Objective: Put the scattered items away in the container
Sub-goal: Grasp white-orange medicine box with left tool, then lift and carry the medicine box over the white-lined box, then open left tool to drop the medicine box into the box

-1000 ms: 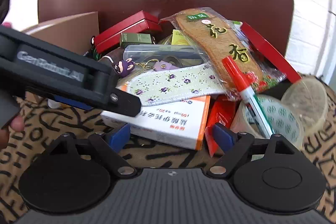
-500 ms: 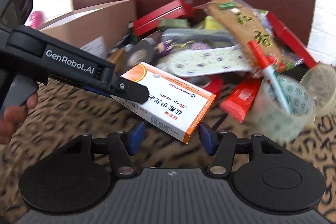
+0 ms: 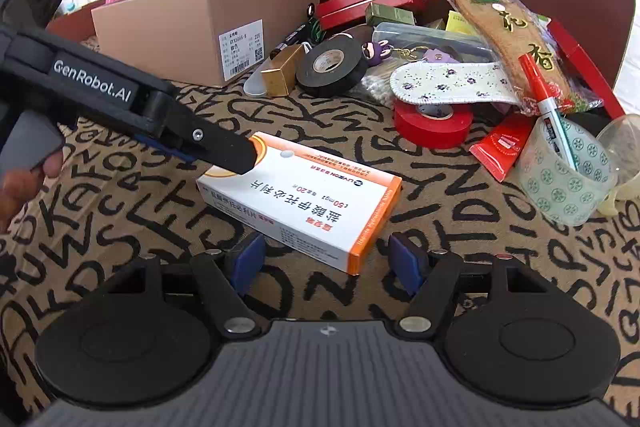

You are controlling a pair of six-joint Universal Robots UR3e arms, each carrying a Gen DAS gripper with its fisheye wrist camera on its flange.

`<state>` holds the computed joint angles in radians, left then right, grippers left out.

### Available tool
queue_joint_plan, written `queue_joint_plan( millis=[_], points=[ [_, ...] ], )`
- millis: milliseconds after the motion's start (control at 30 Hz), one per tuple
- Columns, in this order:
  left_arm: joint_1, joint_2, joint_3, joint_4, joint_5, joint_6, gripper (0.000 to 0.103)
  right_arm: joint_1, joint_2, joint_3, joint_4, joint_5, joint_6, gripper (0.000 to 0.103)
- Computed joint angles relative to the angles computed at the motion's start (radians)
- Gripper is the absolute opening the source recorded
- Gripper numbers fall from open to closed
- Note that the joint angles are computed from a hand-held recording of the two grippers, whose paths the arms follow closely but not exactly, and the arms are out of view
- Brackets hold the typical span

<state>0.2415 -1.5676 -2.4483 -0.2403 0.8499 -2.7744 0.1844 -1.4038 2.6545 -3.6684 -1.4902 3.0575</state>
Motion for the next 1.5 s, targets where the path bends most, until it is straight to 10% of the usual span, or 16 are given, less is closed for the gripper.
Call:
queue_joint_plan(
  millis=[267, 467, 700, 1100, 1500],
  points=[
    [-0.068, -0.12, 0.025, 0.128, 0.038, -0.051, 0.083, -0.007, -0.011, -0.039, 0.077, 0.023, -0.035, 0.067],
    [-0.037, -0.096, 0.01, 0.115, 0.043, -0.027, 0.05, 0.016, 0.011, -0.079, 0.101, 0.008, -0.032, 0.061],
    [0.071, 0.015, -0.061, 0.012, -0.017, 0.042, 0.045, 0.112, -0.055, -0.151, 0.276, -0.073, -0.011, 0.053],
    [0.54, 0.579, -0.049, -0.717, -0.27, 0.407, 0.045, 0.293, -0.035, -0.498, 0.438, -0.132, -0.02, 0.052],
    [0.565, 0.169, 0.277, -0.242, -0.284, 0.089, 0.045, 0.368, 0.376, -1.269, 0.657, -0.15, -0.093, 0.052]
  ],
)
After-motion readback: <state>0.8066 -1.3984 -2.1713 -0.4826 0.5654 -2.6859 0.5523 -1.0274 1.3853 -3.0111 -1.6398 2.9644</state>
